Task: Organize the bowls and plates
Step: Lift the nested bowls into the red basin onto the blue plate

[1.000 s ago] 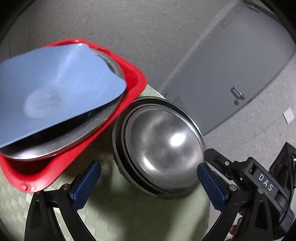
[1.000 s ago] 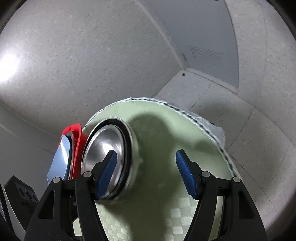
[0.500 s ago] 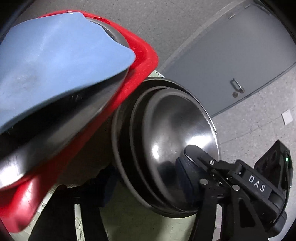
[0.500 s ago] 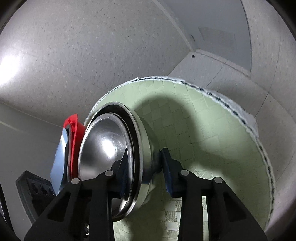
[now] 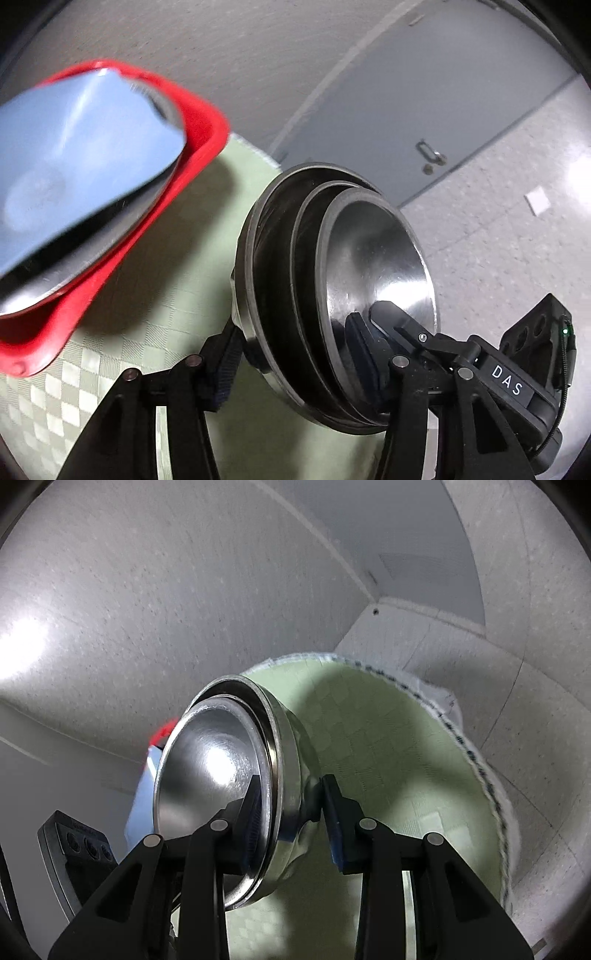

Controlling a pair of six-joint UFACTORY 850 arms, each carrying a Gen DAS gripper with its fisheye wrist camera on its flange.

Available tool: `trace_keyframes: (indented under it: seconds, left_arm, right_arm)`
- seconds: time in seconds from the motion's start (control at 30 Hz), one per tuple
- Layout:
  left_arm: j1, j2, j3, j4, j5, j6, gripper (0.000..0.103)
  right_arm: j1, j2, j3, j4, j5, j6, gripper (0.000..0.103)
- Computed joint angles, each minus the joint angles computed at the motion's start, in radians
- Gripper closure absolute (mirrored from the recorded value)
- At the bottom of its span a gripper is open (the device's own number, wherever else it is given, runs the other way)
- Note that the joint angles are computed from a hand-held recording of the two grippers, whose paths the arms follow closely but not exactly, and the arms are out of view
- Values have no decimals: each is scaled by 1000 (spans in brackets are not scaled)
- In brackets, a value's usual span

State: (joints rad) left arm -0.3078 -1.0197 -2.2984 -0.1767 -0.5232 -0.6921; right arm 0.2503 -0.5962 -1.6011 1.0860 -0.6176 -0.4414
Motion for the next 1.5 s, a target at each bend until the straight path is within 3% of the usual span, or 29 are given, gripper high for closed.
trace_keyframes:
  seconds: [0.17, 0.4, 0.53, 0.63, 0.83, 0.93, 1.07, 1.27, 1.37, 1.5]
  left_arm:
    - [13, 160, 197, -66, 98, 119, 52]
    - [89, 410, 495, -171, 175, 298, 52]
    - [144, 517, 620, -204, 177, 352, 52]
    - [204, 570, 682, -291, 128, 467, 52]
    - [295, 571, 676, -362, -15, 617, 52]
    - [321, 516, 591, -353, -99, 634, 52]
    - [352, 471, 536, -395, -199, 692, 52]
    - [362, 342, 334, -368, -316, 739, 51]
    - [358, 291, 244, -343, -371, 751, 43]
    - [356, 213, 137, -326, -407, 754, 37]
  right_arm:
    - [30, 96, 33, -41, 71, 44, 71]
    - [125, 126, -18, -133, 136, 158, 71]
    - [184, 91, -74, -151, 140, 205, 71]
    - [228, 44, -131, -185, 139, 263, 71]
    - [295, -45, -221, -282, 138, 419, 71]
    - [317, -78, -252, -356, 135, 511, 71]
    - [354, -121, -304, -572, 120, 734, 71]
    - [379, -135, -321, -794, 103, 958, 69]
    - [392, -142, -344, -954, 74, 1116, 67]
    - [395, -106, -284, -981, 110, 1165, 70]
